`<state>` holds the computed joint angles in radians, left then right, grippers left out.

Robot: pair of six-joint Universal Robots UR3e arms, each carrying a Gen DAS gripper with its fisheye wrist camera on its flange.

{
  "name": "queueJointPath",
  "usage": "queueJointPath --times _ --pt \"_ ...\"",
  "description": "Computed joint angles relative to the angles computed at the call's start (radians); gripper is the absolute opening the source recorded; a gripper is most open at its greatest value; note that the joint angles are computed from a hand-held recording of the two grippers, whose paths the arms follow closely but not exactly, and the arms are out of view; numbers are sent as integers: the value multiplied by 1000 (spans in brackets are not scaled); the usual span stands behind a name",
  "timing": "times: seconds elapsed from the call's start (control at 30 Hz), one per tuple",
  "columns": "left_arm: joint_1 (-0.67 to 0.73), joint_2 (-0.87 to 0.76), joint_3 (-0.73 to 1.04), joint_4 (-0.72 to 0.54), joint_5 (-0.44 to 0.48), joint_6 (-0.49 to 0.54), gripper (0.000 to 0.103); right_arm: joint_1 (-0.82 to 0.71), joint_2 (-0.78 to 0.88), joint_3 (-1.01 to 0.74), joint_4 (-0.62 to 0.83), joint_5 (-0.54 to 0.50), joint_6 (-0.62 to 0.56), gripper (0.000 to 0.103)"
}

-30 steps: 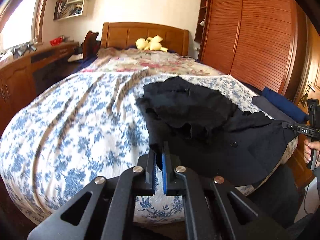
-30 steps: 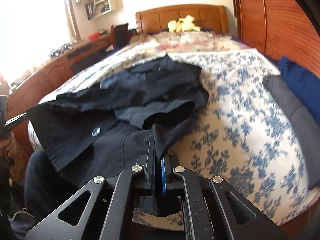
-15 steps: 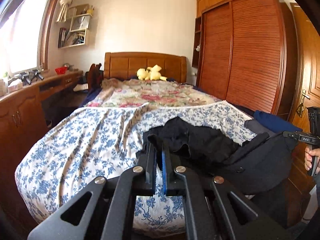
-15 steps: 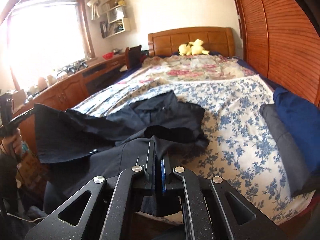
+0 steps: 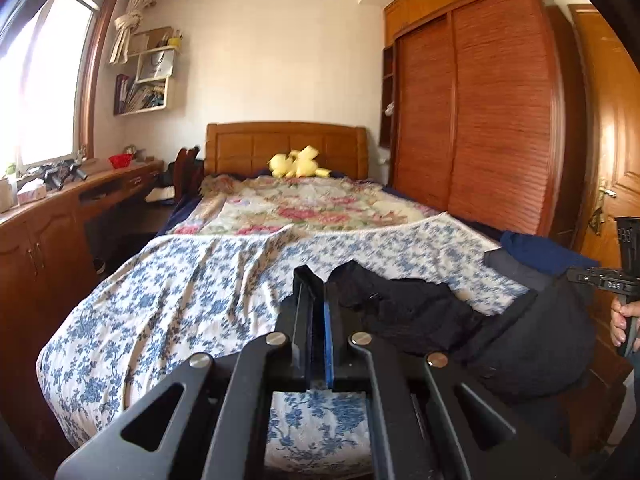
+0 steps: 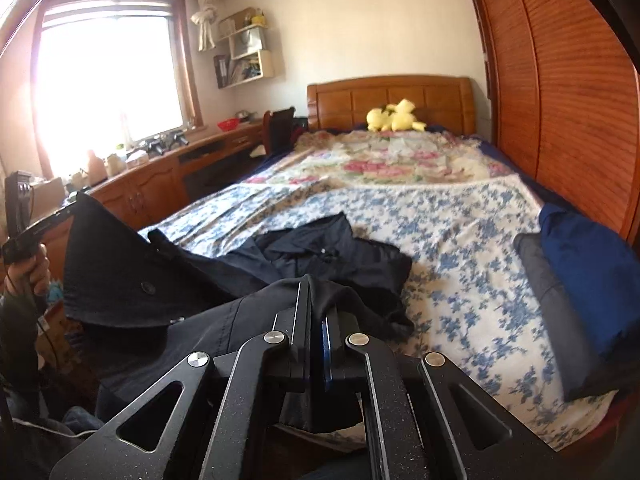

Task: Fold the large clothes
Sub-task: 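Lift the hem with both grippers and fold it over toward the collar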

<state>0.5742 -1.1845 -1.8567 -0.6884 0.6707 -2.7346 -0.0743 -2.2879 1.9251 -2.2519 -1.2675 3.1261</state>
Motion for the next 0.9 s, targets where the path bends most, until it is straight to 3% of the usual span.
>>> queueJointPath --times 0.23,0.4,0.5,0.7,0.9 --pt "-238 -387 175 293 289 -157 3 2 271 22 -243 -49 -25 1" --pt "-330 -639 388 359 410 -237 3 19 548 -120 -359 -114 -77 1" --pt "-355 -737 469 402 434 -281 3 31 716 -259 -363 -165 -95 1" --pt "-402 -964 760 350 463 -325 3 14 974 -491 -359 -188 -125 1" --pt "-455 -1232 1175 229 474 -346 3 2 1233 -766 -298 -218 -128 1"
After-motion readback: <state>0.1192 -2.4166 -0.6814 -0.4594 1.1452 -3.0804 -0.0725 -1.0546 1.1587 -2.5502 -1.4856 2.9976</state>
